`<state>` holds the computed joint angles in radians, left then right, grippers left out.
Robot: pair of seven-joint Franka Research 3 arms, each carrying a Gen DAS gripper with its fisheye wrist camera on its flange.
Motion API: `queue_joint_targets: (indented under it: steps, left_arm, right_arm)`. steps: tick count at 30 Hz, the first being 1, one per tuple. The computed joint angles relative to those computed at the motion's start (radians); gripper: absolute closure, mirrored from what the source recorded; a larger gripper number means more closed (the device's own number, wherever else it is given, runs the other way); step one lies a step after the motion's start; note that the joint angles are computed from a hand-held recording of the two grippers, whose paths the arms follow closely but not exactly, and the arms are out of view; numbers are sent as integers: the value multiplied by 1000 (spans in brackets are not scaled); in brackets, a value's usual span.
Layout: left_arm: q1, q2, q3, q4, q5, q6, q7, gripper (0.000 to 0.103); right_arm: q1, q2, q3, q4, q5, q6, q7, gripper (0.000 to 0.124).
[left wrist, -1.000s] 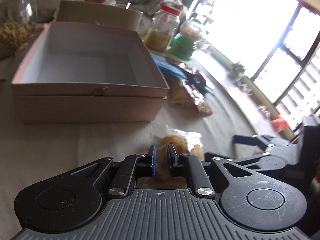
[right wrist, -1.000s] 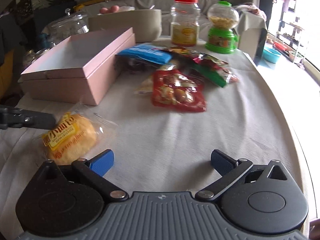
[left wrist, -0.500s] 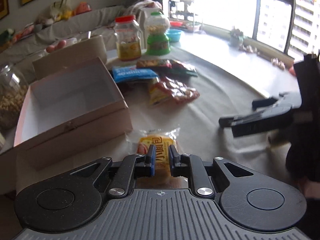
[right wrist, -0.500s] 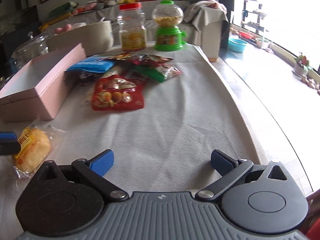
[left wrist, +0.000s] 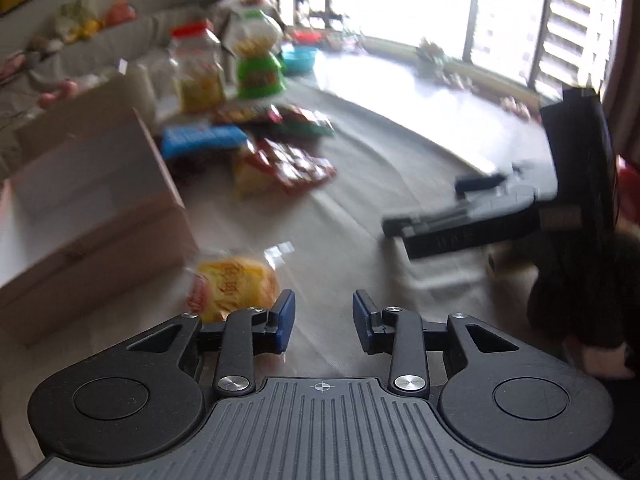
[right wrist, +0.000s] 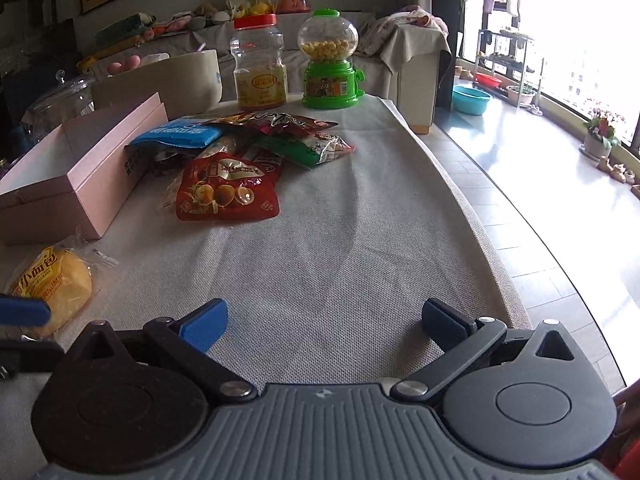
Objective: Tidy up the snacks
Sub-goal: 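Reach the left gripper to the yellow bread bun and grasp it, then grasp the blue seaweed pack with the right gripper while the left holds the bun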
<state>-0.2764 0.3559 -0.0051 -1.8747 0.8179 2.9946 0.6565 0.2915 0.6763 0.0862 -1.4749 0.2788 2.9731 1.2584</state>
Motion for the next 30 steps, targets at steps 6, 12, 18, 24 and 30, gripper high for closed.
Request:
queue_joint_targets:
  steps: [6,12,18,24,30]
  left_arm:
    - [-23,-16,47,19,111,-119,-128,66]
    - [36,26,-43,56,44,-158,69,32]
    - [2,41,9,53,61,-84,24,14]
    - [41,53,5,59,26,-111,-55,17]
    - [100,69,-7,2,-154,81,-3,29]
  right_arm:
    - [-3,-4,4,-9,4,9,-3,21]
    - [-1,-4,2,-9,5,10,-3,21]
    - [7,-5,-8,-13,-3,10,1,21]
    - [18,-2,-23,1,-19,-15,14,21]
    - [9,5,-19,34,-33,-78,5,21]
